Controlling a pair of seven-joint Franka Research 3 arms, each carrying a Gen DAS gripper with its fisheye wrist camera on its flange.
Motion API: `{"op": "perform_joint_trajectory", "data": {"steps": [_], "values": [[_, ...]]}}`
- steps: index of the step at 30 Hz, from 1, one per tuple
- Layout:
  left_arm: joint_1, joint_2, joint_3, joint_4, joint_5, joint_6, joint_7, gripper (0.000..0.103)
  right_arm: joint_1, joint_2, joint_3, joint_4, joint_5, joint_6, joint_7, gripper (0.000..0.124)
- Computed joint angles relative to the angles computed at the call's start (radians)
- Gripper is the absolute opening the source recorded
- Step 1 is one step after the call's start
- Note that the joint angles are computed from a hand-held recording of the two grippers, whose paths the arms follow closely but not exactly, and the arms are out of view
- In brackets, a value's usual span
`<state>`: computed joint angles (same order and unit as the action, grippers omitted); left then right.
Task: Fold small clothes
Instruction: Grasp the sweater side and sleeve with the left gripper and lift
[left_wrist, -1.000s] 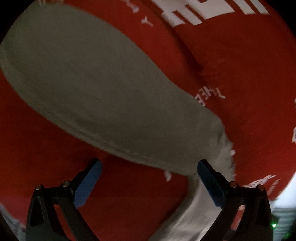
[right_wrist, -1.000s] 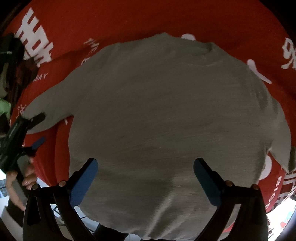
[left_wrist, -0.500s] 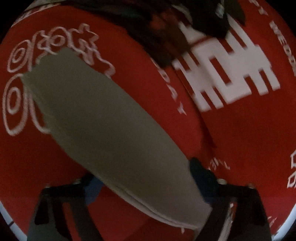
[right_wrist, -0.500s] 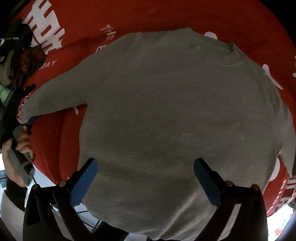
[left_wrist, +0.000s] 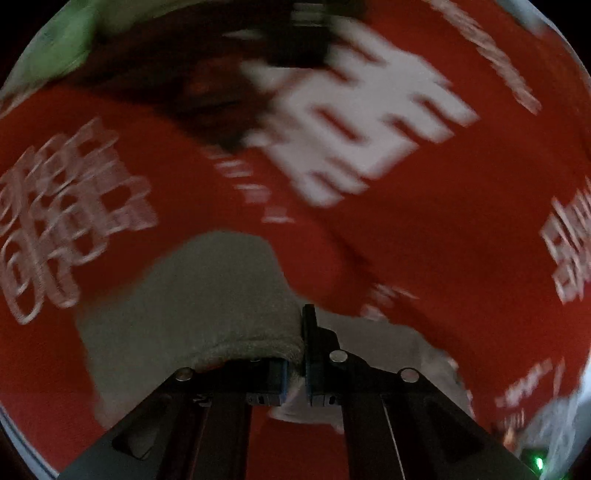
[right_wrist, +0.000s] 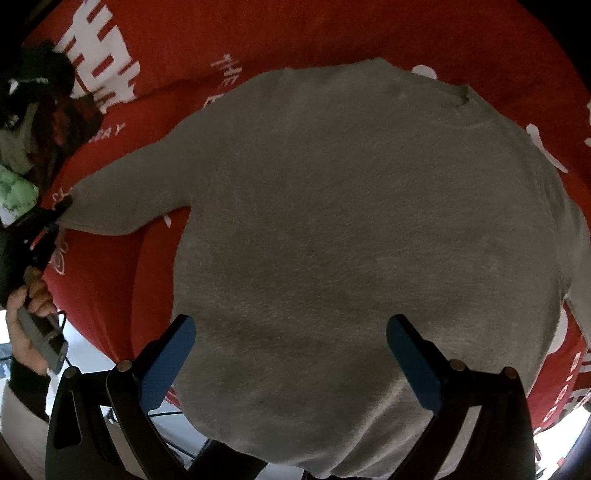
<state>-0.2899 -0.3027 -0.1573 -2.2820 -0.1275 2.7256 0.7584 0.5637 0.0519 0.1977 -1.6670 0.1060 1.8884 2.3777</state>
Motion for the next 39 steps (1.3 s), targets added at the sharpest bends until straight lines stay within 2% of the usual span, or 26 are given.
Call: {"op": "perform_joint_trajectory", "data": {"steps": [3,5,7,10,12,13,18,19,20,21,22,26,28,30,33,36,39], "values": [[-0.09,0.099,0.006,0.151,-0.072,0.022,0.174,0.007,-0.014,-0.064,-0.007,-0.073,0.009,0.045,0.024,0.103],[-0.13,0.183,-0.017,0.269,-0.136,0.024,0.288,0.007,-0.03,-0.119,-0.01,-0.134,0.013,0.074,0.041,0.103],[-0.151,0.286,-0.063,0.405,-0.186,0.009,0.382,0.007,-0.052,-0.184,-0.013,-0.201,0.012,0.096,0.063,0.103],[-0.164,0.446,-0.145,0.596,-0.169,-0.038,0.417,0.007,-0.093,-0.284,-0.015,-0.303,0.014,0.113,0.098,0.103],[-0.184,0.561,-0.186,0.725,-0.112,-0.096,0.402,0.007,-0.121,-0.34,-0.013,-0.361,0.016,0.114,0.118,0.103],[-0.208,0.634,-0.201,0.805,-0.066,-0.15,0.386,0.007,-0.136,-0.377,-0.016,-0.395,0.022,0.109,0.125,0.103],[-0.313,0.821,-0.185,1.034,0.128,-0.402,0.297,0.008,-0.204,-0.516,-0.022,-0.547,0.05,0.087,0.144,0.103],[-0.337,0.844,-0.173,1.072,0.168,-0.465,0.28,0.015,-0.215,-0.538,-0.023,-0.572,0.058,0.084,0.145,0.103],[-0.354,0.86,-0.163,1.104,0.201,-0.519,0.268,0.042,-0.225,-0.559,-0.025,-0.598,0.066,0.084,0.144,0.103],[-0.369,0.859,-0.151,1.112,0.234,-0.565,0.253,0.054,-0.235,-0.575,-0.026,-0.619,0.073,0.083,0.142,0.103],[-0.384,0.845,-0.137,1.103,0.273,-0.584,0.236,0.059,-0.243,-0.575,-0.023,-0.622,0.078,0.084,0.141,0.103],[-0.339,0.762,-0.162,1.03,0.264,-0.61,0.263,0.059,-0.264,-0.568,-0.019,-0.621,0.079,0.095,0.111,0.103],[-0.293,0.657,-0.167,0.916,0.24,-0.572,0.263,0.059,-0.269,-0.545,-0.014,-0.596,0.062,0.103,0.083,0.103],[-0.261,0.578,-0.159,0.829,0.244,-0.556,0.245,0.064,-0.27,-0.498,-0.005,-0.545,0.023,0.121,0.036,0.103],[-0.218,0.518,-0.134,0.771,0.294,-0.589,0.199,0.067,-0.261,-0.393,0.013,-0.44,-0.056,0.166,-0.048,0.103],[-0.173,0.539,-0.121,0.776,0.292,-0.672,0.176,0.067,-0.23,-0.26,0.026,-0.311,-0.142,0.2,-0.155,0.103],[-0.138,0.571,-0.118,0.775,0.265,-0.71,0.156,0.067,-0.177,-0.077,0.046,-0.142,-0.307,0.174,-0.273,0.103]]}}
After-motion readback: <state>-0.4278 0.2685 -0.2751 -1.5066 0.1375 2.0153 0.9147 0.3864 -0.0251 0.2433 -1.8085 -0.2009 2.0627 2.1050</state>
